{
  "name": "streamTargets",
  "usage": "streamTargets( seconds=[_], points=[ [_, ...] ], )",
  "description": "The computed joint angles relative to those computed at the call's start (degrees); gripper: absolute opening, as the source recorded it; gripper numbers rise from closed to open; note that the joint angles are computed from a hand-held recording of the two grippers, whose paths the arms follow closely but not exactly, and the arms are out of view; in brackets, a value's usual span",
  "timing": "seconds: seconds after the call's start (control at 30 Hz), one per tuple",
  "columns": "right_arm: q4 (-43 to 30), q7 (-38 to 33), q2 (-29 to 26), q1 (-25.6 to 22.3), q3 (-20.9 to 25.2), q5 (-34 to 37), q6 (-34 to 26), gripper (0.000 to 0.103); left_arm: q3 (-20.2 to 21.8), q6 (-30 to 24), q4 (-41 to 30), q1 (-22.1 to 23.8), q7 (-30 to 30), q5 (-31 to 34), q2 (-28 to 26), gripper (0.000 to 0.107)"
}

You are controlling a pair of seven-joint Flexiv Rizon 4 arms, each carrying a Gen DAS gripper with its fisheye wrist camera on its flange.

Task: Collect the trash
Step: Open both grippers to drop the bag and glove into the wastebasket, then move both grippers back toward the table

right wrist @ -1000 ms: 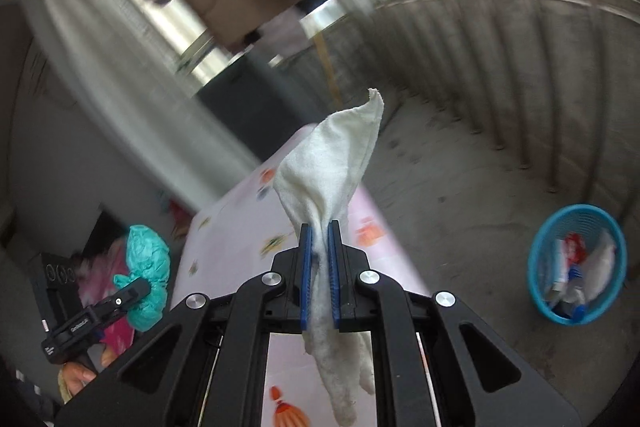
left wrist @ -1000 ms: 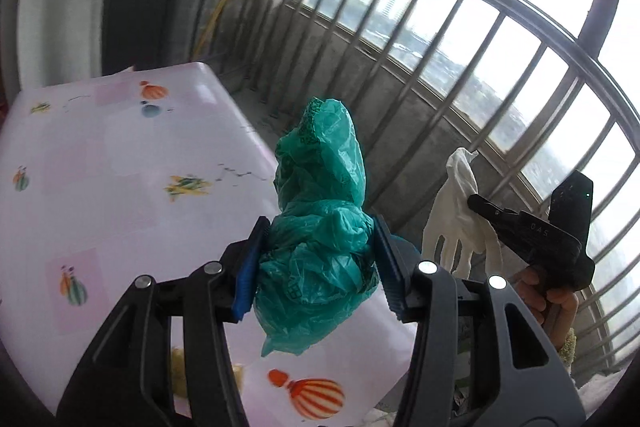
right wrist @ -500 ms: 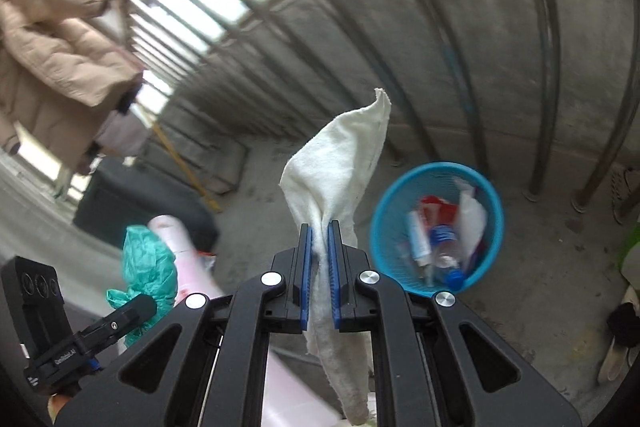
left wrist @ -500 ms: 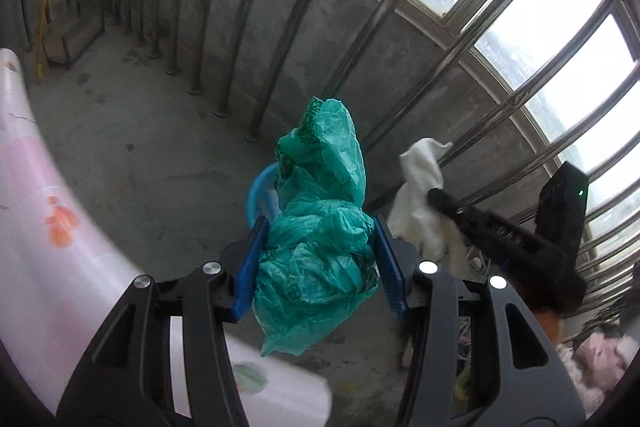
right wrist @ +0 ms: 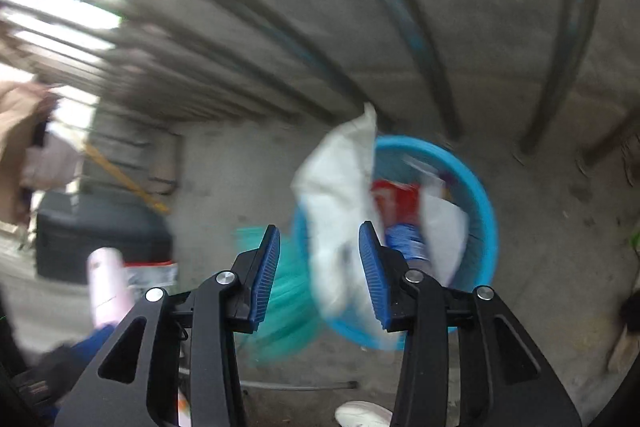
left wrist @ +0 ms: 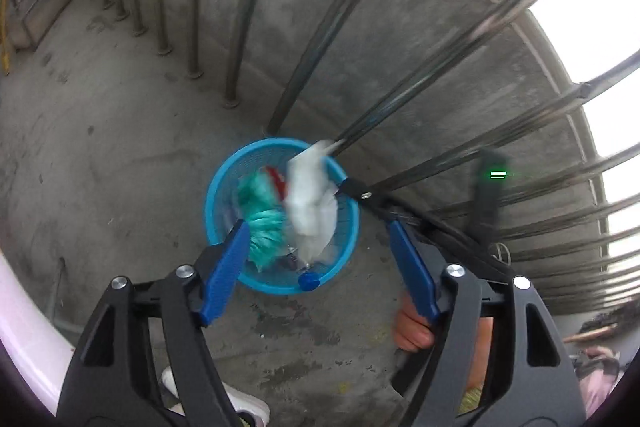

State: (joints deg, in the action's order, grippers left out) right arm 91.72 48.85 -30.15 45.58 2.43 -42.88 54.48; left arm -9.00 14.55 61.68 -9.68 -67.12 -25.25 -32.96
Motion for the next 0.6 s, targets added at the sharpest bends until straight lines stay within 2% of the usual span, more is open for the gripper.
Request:
streamTargets(
  seconds=[0.1, 0.2, 0.27, 0.33, 0.4, 0.53, 0.57, 0.6],
  points=[
    [2.2, 7.7, 1.3, 2.2, -2.3, -4.8, -0.2, 0.041, -0.5, 1.6, 4.6, 1.9, 3.4, -3.2, 3.4, 0.07],
    [-1.3, 5.4, 1.2, 3.6, -0.8, -6.0, -7.5, 0.041, -0.2, 4.7, 9.9, 3.9, 8.1, -6.5, 7.9, 0.07],
    [-3.8, 3.1, 0.9, 4.0, -0.1, -6.9, -10.2, 0.044, 0.6, 7.5, 12.8, 4.7, 10.8, -8.1, 11.4, 0.07],
    [-8.4, -2.2, -0.4, 4.8, 0.6, -6.9, -14.2, 0.053, 1.2, 8.9, 15.2, 5.8, 13.6, -10.2, 14.3, 0.07],
    [-14.3, -9.3, -3.0, 5.1, 1.6, -4.2, -17.8, 0.054, 2.3, 10.6, 17.8, 7.0, 17.0, -12.5, 17.7, 0.07],
    [-25.1, -19.8, -8.3, 7.3, 0.2, -3.2, -17.9, 0.054, 6.1, 16.0, 24.9, 9.4, 21.6, -17.4, 24.9, 0.07],
    [-27.5, -21.9, -9.6, 7.2, 0.9, -3.8, -17.7, 0.054, 7.4, 17.6, 26.7, 9.8, 21.6, -17.0, 26.8, 0.071],
    [-31.7, -26.2, -11.9, 8.6, -0.3, -2.2, -17.4, 0.055, 8.5, 19.8, 28.2, 10.0, 21.1, -15.8, 28.3, 0.071]
  ],
)
